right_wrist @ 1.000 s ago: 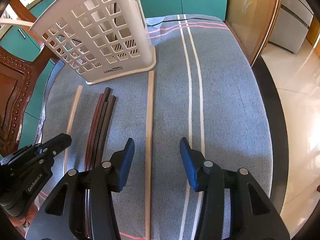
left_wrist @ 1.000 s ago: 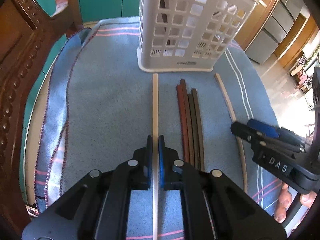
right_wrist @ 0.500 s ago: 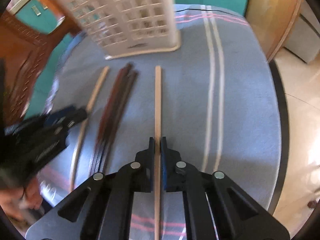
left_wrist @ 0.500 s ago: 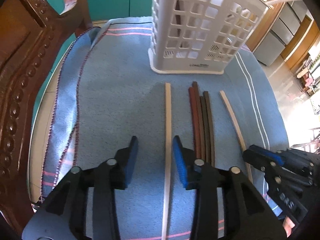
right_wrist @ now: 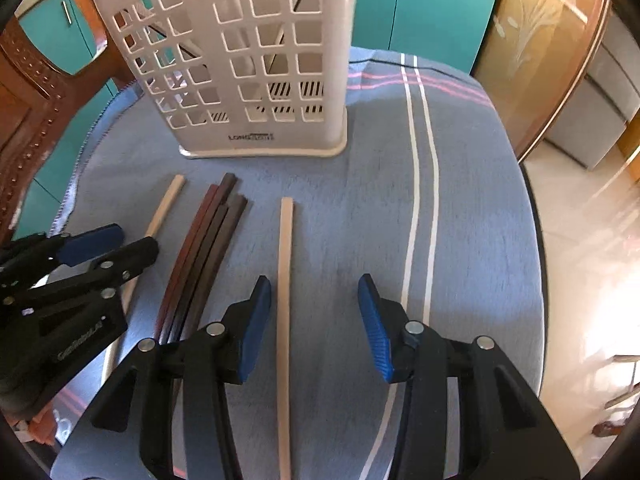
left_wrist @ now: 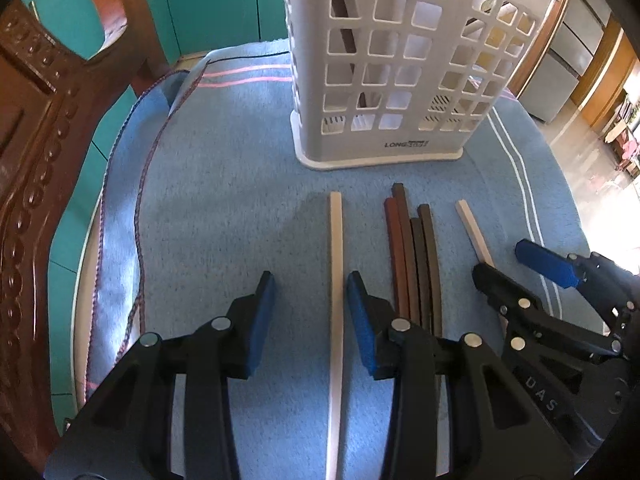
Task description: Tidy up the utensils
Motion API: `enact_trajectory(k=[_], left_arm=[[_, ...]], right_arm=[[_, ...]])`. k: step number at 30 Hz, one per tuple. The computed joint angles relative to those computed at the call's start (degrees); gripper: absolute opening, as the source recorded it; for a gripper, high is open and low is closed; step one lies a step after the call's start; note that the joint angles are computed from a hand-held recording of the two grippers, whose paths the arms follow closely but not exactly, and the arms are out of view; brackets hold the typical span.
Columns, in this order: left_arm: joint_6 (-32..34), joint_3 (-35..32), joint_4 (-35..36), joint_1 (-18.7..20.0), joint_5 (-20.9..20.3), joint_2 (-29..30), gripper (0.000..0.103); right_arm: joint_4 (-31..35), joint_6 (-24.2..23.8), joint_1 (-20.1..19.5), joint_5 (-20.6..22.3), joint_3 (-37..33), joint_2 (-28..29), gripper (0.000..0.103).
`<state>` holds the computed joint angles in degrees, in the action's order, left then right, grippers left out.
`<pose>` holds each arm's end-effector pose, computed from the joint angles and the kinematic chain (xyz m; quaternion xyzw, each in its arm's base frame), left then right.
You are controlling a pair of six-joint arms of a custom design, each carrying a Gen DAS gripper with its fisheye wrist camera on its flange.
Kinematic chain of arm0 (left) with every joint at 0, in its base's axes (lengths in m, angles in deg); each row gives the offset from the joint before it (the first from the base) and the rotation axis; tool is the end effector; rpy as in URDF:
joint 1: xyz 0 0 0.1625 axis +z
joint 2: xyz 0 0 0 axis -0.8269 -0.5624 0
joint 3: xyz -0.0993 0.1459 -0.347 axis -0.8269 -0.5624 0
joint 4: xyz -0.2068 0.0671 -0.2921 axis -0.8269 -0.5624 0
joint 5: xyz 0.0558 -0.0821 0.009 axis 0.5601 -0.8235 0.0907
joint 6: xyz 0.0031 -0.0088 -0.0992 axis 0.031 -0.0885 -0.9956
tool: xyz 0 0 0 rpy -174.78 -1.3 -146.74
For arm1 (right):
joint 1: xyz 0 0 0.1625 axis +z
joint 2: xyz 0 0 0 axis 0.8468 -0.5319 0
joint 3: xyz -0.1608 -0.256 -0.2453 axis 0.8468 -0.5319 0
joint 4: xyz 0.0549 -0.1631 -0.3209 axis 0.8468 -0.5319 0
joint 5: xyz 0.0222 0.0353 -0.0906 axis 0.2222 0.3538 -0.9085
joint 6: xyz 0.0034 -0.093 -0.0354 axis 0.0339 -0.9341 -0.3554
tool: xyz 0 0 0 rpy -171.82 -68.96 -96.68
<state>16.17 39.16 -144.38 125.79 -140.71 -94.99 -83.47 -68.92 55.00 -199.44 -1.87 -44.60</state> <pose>-0.0855 -0.8043 0.2965 0.2573 0.9027 -0.1318 0.3187 0.3652 -0.7227 0.0240 0.0383 -0.8951 0.2378 0.3752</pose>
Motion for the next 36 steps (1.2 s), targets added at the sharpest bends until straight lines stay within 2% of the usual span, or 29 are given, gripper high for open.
enact_trajectory(k=[7,10,12,13,15,19,24,36], left_arm=[[1.1,-7.9,2.3,-0.1,0.8,4.7,0.042],[1.3,-10.3,3.3,0.0,0.9,6.0,0.042],[1.4,-12.1,4.1,0.0,0.8,6.8,0.042],[1.4,-11.8,4.0,0.0,0.8,6.7,0.041],[1.4,-13.4,4.8,0.0,0.4,7.6,0.039],[1.7,-7.3,1.7,0.0,0.2,4.4,0.034],[2.1,-5.3,0.7,-0.1,0.2,3.5,0.027],[2.2,-4.6,-0.3,-0.2,0.1,3.3,0.027]], right_arm=[[6.1,-0.1,0.0,-0.8,-11.5,5.6,0.045],[6.8,-0.8,0.0,-0.9,-13.4,6.4,0.045],[5.6,-1.8,-0.1,-0.7,-13.0,6.4,0.045],[4.7,-1.2,0.0,-0.9,-10.1,4.9,0.044],[2.9,-1.4,0.1,-0.6,-7.6,3.9,0.038],[2.6,-1.2,0.3,0.2,-5.9,2.9,0.031],[2.0,-1.0,0.2,0.7,-5.0,2.4,0.029],[1.4,-2.0,0.5,-0.4,-5.2,2.8,0.029]])
